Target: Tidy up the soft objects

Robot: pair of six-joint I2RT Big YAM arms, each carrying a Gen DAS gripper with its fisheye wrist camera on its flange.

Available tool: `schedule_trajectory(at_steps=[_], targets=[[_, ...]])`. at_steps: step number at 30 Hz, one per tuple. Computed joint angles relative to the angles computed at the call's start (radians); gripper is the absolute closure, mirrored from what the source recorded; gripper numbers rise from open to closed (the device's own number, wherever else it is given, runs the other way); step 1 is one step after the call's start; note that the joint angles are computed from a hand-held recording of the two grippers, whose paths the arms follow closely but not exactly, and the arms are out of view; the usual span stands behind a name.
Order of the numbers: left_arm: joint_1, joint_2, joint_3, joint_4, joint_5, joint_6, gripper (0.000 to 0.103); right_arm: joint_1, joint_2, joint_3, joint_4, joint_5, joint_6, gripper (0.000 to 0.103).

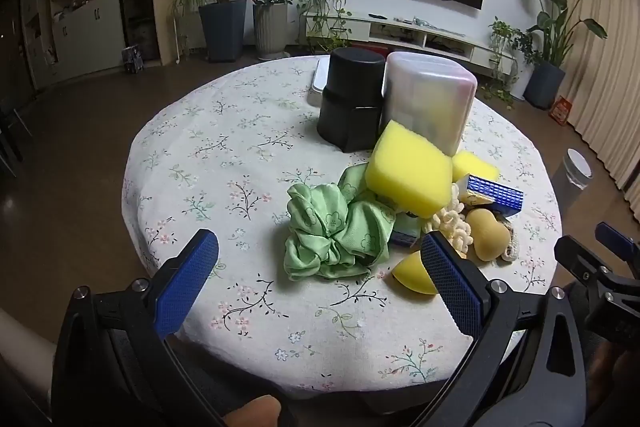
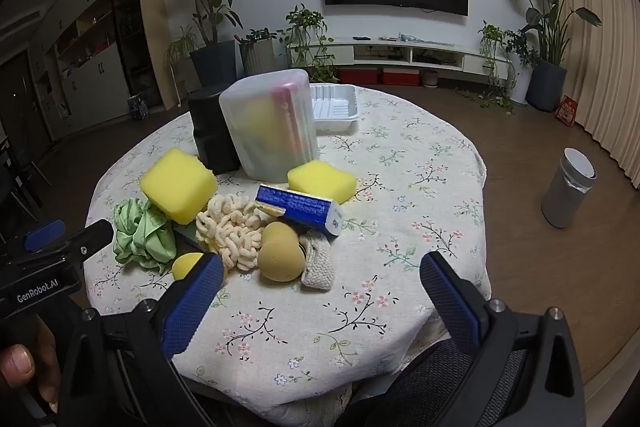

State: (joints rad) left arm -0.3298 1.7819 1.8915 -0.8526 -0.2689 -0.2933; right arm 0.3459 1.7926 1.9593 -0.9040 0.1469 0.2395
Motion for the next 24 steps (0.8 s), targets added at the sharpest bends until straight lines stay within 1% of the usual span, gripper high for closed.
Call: schedule_trajectory(at_steps=[1,2,3,4,5,7,14,24], targets=[[-0.003,0.026,0.043,-0.043,-0.002,-0.002,0.0,0.0,0.0,0.0,0.0,0.0,0.0,0.002],[-0.005,0.036,0.056,-0.048,-0.005,-0.003,0.0,0.0,0.0,0.0,0.0,0.0,-0.001,0.002],[-0.005,0.014,0.018,-0.015,-0.004,-0.007,0.0,0.0,0.001,0.001,-0.003,0.001,-0.002,0.002],[-0.003,0.007,0.005,-0.005,-0.001,-0.009,0.0,0.0,0.001,0.002,-0.005,0.002,-0.003,0.002],[0.001,0.02,0.024,-0.022,0.006,-0.01,0.0,0.0,0.001,0.002,-0.004,0.003,-0.003,0.002],[-0.006,0.022,0.024,-0.02,-0.01,-0.002,0.0,-0.001,0.001,0.001,-0.003,0.004,-0.003,0.002],[0.002,0.007,0.004,-0.011,0.008,-0.007,0.0,-0.001,0.001,0.001,-0.005,0.001,-0.003,0.002],[0.001,0.006,0.002,-0.015,0.004,-0.01,0.0,0.0,0.0,-0.002,-0.005,0.001,-0.003,0.002]])
